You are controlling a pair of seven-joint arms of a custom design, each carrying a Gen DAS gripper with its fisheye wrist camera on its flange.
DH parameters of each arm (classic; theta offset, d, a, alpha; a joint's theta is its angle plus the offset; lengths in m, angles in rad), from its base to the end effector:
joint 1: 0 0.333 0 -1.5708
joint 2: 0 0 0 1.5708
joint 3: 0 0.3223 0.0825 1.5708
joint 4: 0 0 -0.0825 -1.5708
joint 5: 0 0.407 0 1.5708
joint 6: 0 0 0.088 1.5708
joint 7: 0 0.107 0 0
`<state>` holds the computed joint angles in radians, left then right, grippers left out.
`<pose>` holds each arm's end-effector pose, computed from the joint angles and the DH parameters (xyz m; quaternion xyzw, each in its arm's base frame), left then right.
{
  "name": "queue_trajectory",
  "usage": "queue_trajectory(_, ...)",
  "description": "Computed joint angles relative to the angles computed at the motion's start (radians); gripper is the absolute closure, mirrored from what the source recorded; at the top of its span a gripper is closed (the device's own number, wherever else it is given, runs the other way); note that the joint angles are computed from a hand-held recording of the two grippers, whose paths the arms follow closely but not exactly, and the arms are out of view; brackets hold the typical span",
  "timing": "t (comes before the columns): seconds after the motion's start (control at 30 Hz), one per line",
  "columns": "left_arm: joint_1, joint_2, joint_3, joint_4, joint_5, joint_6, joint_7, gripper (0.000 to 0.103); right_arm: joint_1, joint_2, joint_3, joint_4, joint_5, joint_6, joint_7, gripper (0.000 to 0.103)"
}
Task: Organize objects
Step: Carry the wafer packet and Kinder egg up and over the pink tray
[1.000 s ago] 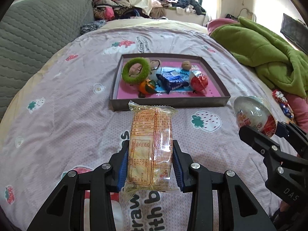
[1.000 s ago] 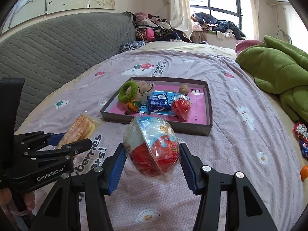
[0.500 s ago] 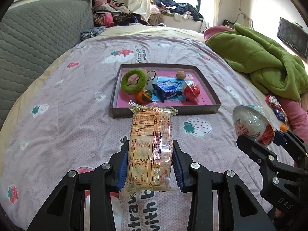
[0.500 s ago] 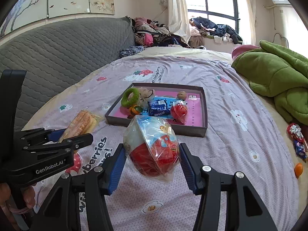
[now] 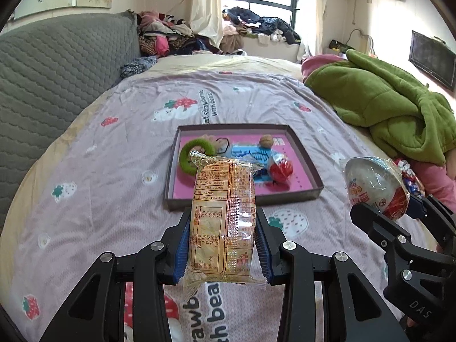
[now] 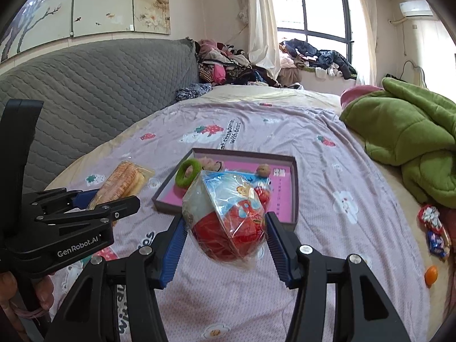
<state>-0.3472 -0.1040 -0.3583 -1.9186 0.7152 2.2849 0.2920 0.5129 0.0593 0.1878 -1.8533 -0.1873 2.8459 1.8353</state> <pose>0.4563 -0.3795 0.5904 -0.7165 0.5786 -0.2746 0.2764 0.4928 0.4245 0.5981 -0.7849 0.4231 -0.1909 0.4105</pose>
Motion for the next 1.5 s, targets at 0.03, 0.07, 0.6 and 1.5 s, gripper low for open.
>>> queue_trajectory(0.03, 0.001, 0.004, 0.001, 0.007, 0.001, -0.001, 0.003, 0.062, 0.000, 0.007, 0.000, 0.011, -0.003, 0.000, 0.000, 0.048)
queue_trajectory(0.07, 0.002, 0.007, 0.003, 0.013, 0.002, 0.000, 0.006, 0.062, 0.000, 0.012, -0.001, 0.022, -0.007, -0.004, 0.002, 0.048)
queue_trajectory(0.6, 0.017, 0.124, 0.074, 0.189, 0.022, -0.003, 0.094, 0.062, 0.007, 0.200, -0.028, 0.318, -0.071, -0.087, -0.022, 0.048)
queue_trajectory(1.5, -0.103, 0.484, 0.267, 0.435, -0.025, 0.099, 0.197, 0.062, 0.041, 0.760, -0.092, 1.045, 0.046, -0.373, -0.185, 0.048)
